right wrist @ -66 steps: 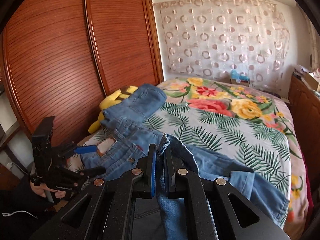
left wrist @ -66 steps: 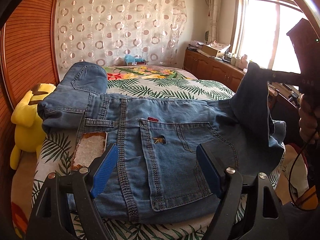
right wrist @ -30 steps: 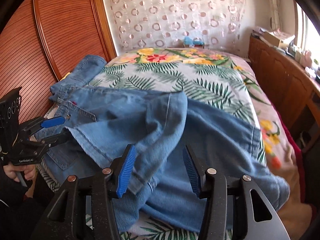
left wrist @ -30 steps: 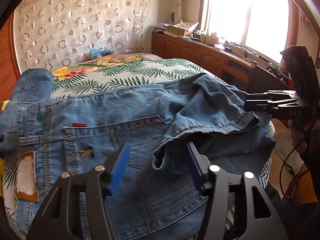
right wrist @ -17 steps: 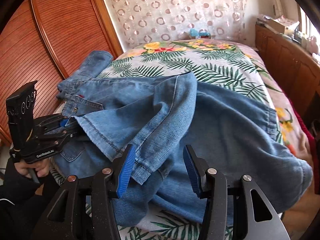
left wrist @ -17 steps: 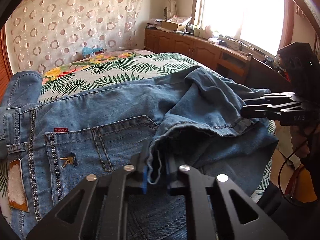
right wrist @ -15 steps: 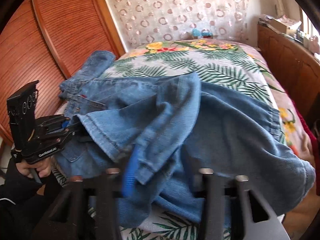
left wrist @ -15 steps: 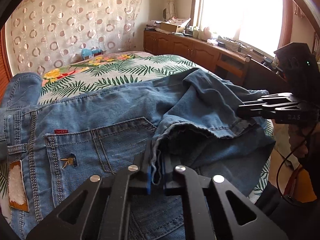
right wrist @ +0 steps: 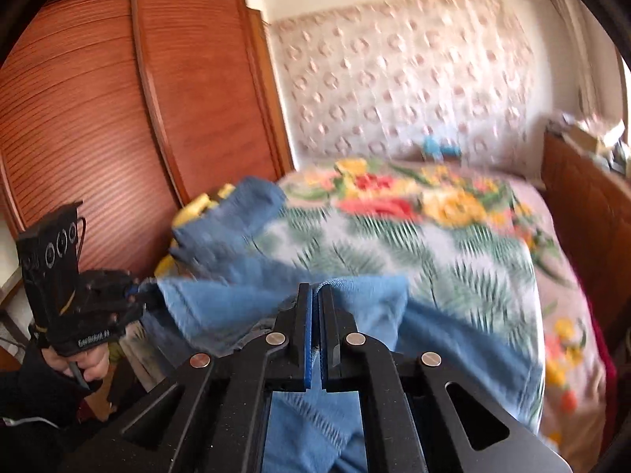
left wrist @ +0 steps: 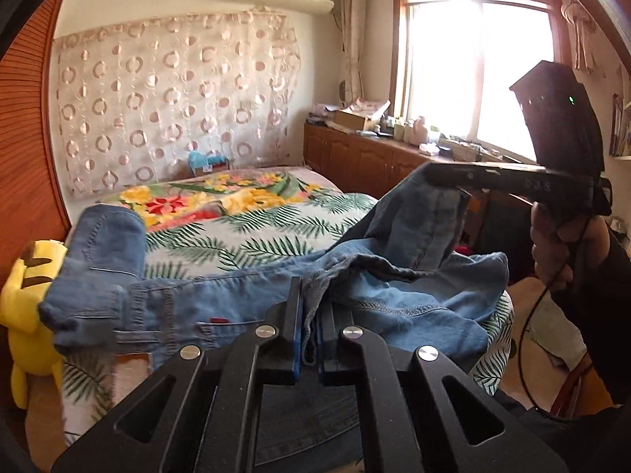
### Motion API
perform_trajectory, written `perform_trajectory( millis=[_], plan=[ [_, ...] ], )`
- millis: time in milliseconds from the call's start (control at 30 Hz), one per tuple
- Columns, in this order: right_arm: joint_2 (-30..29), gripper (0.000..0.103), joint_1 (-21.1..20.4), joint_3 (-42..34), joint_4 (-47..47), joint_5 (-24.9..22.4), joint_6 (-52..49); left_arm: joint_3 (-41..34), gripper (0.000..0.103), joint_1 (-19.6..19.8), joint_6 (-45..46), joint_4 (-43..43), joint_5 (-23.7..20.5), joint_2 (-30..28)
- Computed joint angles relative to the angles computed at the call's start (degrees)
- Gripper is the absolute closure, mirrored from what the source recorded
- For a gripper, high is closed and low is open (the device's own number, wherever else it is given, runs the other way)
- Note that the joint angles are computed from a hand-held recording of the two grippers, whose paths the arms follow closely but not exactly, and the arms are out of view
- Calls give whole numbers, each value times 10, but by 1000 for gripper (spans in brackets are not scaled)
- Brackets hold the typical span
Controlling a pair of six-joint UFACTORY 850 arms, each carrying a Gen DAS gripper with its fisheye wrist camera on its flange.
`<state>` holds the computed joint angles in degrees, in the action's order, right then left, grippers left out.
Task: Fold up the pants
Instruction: 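Grasp the jeans leg hem with the right gripper and lift it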
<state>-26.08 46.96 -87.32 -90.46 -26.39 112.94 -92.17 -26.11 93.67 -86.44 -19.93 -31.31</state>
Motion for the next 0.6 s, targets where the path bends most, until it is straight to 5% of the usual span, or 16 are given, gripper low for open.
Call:
perform_trajectory(
  millis=[400, 600],
  plan=[
    [-127, 101, -12, -219, 114, 46, -234, 55, 97, 42, 23, -57, 25, 35],
    [-245, 101, -29, -403, 351, 44, -498, 63, 97, 53, -7, -37, 29, 26]
  ],
)
